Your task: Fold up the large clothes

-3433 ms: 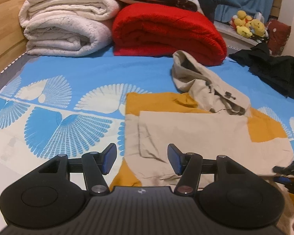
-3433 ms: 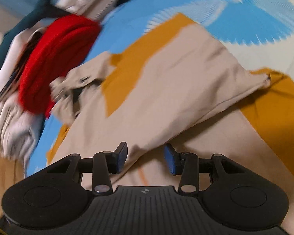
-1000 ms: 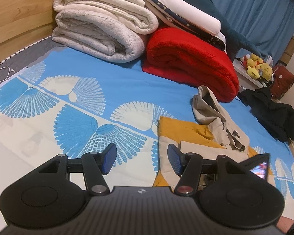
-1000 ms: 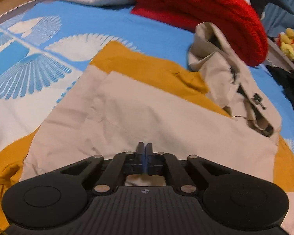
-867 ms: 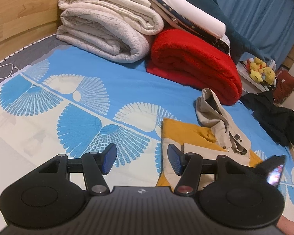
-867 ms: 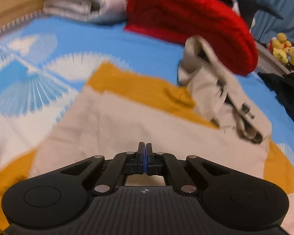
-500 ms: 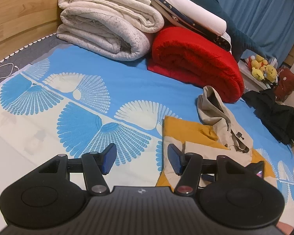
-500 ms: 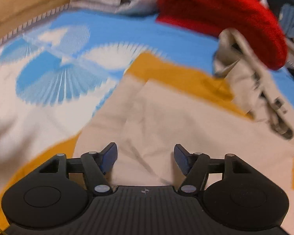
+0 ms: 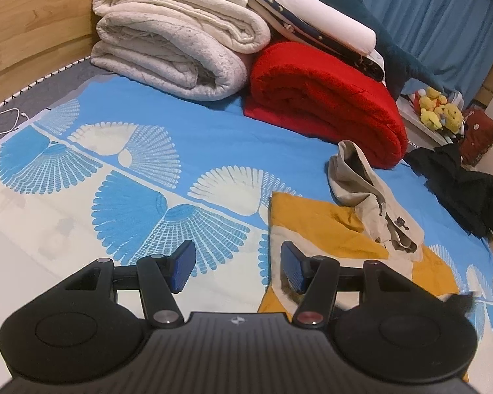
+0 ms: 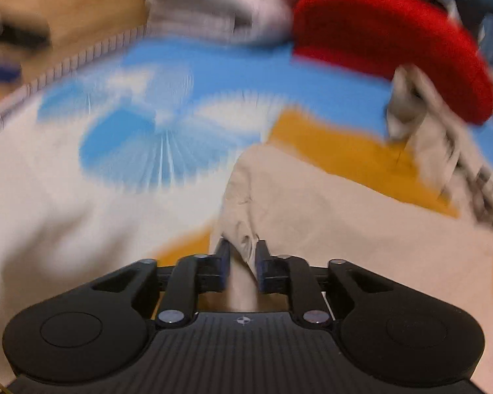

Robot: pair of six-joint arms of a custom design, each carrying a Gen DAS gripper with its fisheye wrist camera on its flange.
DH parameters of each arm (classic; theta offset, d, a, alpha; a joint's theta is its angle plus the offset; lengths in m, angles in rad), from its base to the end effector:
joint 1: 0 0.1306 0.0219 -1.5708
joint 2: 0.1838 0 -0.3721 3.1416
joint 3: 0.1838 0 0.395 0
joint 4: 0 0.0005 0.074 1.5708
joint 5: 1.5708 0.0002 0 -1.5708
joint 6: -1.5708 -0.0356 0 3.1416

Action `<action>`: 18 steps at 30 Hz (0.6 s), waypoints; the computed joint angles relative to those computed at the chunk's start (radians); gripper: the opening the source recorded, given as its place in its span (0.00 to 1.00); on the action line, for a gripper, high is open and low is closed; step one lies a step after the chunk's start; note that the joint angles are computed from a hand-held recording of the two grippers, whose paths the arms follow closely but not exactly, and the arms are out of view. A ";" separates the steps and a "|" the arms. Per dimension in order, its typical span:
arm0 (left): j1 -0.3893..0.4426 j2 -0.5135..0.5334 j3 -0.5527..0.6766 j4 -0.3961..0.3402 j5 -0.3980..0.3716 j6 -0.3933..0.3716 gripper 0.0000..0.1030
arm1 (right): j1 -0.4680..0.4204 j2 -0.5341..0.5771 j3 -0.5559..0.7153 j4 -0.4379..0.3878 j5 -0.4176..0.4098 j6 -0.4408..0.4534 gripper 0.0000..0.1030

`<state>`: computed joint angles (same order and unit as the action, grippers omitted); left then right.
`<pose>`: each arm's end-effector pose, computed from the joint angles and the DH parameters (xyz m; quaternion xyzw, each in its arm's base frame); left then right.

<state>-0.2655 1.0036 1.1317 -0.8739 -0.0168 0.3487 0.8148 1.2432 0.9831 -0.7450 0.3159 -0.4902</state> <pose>0.3424 -0.0930 0.4516 -0.0415 0.9152 -0.1139 0.3845 0.2883 0.2889 0.3061 -0.1099 0.9429 0.0473 0.3107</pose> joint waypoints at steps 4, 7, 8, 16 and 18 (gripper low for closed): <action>-0.031 0.011 0.003 -0.002 -0.028 -0.009 0.61 | -0.041 -0.182 -0.133 0.120 0.067 -0.197 0.21; -0.062 0.031 0.010 0.001 -0.053 0.003 0.61 | -0.104 -0.202 -0.174 -0.065 0.070 -0.244 0.28; -0.077 0.040 0.013 0.002 -0.064 0.006 0.61 | -0.143 -0.202 -0.189 -0.131 0.005 -0.259 0.28; -0.247 0.127 0.031 0.017 -0.170 0.006 0.61 | -0.362 -0.685 -0.346 -0.263 0.093 -0.210 0.49; -0.287 0.153 0.035 0.023 -0.196 0.000 0.61 | -0.567 -0.695 -0.382 -0.315 -0.001 -0.111 0.49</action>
